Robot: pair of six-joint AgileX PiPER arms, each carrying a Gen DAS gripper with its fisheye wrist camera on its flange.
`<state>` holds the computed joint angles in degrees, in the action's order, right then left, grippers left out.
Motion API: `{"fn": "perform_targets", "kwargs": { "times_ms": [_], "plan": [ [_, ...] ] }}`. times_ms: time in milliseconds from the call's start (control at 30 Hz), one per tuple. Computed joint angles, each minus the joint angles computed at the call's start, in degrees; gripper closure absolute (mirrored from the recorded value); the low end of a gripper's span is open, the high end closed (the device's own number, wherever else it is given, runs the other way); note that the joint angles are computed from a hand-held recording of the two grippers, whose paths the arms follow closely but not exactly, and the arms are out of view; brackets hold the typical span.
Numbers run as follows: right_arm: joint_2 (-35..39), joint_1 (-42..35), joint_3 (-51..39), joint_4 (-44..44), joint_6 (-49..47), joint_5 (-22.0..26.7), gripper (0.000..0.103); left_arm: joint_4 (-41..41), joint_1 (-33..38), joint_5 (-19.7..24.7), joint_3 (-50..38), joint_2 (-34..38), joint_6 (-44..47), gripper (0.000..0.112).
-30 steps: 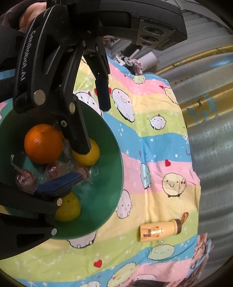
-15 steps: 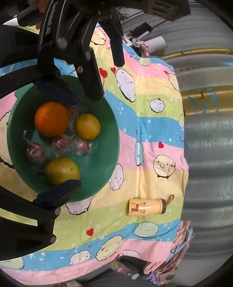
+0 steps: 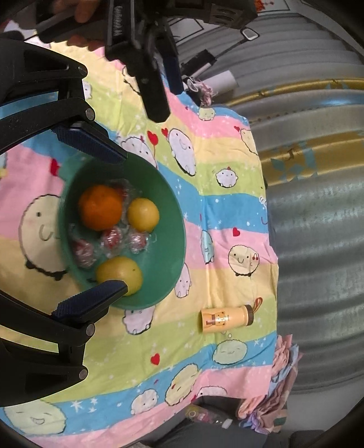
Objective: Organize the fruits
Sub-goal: 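Raise both grippers up and away from the basin, then move both grippers down to the green olives beside the basin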
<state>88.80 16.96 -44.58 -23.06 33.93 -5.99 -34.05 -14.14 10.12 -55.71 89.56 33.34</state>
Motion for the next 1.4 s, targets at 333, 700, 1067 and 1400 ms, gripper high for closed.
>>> {"fn": "perform_targets", "kwargs": {
  "times_ms": [333,700,1067,1400],
  "plan": [
    [-7.89,-1.44,9.39,-23.39,23.13,-6.46,0.018,-2.38,1.49,0.42,6.95,-6.72,1.46,0.010],
    [-9.20,2.27,10.57,-36.04,37.50,-7.00,0.018,-7.20,2.73,1.43,11.45,-11.41,5.37,0.010],
    [-7.78,10.43,9.32,-20.65,24.69,-0.43,0.018,-25.57,8.48,4.77,15.63,-12.15,24.26,0.010],
    [-0.57,13.55,6.43,-16.69,20.33,-1.51,0.018,-45.71,19.29,12.40,19.42,-6.36,47.79,0.010]
  ]
}}
